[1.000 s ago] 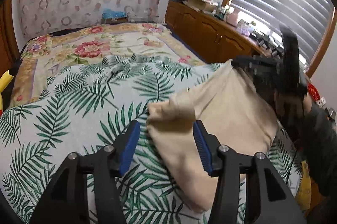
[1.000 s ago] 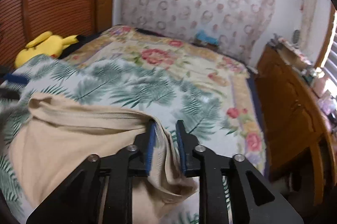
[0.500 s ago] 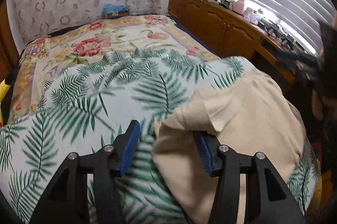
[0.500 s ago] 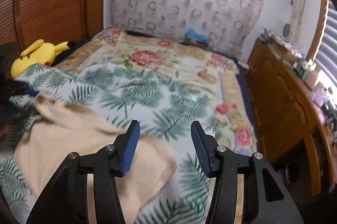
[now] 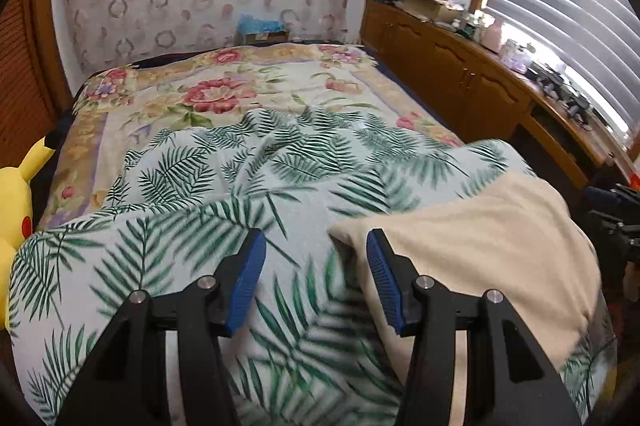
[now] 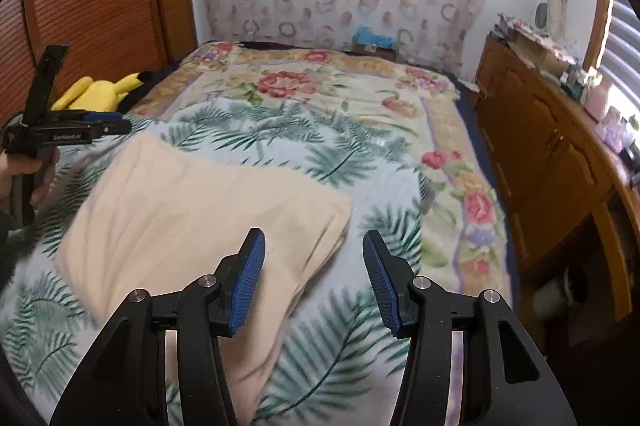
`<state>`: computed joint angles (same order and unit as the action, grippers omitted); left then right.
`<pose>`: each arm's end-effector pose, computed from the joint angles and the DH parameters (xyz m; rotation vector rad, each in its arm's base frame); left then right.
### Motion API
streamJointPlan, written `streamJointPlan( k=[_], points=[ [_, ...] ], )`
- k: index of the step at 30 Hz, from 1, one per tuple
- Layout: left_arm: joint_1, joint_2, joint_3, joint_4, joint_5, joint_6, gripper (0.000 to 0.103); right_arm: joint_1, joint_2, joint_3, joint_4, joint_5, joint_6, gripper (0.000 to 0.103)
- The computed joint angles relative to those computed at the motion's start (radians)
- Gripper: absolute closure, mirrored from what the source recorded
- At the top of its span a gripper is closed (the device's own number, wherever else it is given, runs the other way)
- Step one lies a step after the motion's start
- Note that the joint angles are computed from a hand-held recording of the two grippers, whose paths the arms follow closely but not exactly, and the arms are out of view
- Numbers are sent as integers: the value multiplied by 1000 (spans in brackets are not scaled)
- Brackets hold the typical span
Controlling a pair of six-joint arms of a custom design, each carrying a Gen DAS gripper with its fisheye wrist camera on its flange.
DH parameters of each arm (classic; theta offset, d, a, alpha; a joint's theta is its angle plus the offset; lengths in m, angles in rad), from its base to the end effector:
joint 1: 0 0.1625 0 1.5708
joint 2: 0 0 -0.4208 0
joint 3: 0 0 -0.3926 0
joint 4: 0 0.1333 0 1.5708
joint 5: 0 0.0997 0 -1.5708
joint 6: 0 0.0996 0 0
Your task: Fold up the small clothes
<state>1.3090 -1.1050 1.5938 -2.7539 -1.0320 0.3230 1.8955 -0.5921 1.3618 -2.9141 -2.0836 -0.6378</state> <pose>0.0055 -0.6919 0.3522 0.4728 2.4215 -0.8671 0.3231 -0.6952 0.1053 0.9796 -2.2908 0.6221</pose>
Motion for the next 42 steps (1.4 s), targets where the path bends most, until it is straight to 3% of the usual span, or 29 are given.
streamJointPlan(
  k=[9,17,19,21,23,26,29,34,35,36,38,42],
  points=[
    [-49,-150,202,57,-95,-18,52,14,-110,194,8,-1,43,51],
    [-70,-166,280,68,-67,-26,52,-3,-113,242,65,-54,18,51],
    [-69,-161,282,70,-58,-35,52,-10,-99,232,66,-63,9,72],
    [-69,-155,282,69,-39,-38,52,-14,-102,228,73,-47,-10,100],
    [-69,-148,285,61,-15,-37,52,-12,-110,243,34,-49,-51,103],
    [-67,-147,288,52,-15,-30,52,-9,-117,253,-66,-123,-82,103],
    [-66,-146,291,43,-15,-29,52,-33,-151,257,-63,-118,-29,103],
    [-66,-149,300,26,-15,-17,52,-37,-182,280,-30,-4,-11,103],
    [-66,-148,298,26,-15,-17,52,-30,-175,282,-38,7,-19,91],
    [-66,-148,298,26,-15,-18,52,-25,-169,282,-42,14,-29,65],
    [-66,-148,298,26,-16,-17,52,-22,-163,278,-29,41,-30,47],
    [-67,-147,301,20,-12,-13,52,-29,-142,256,25,79,-19,47]
  ],
)
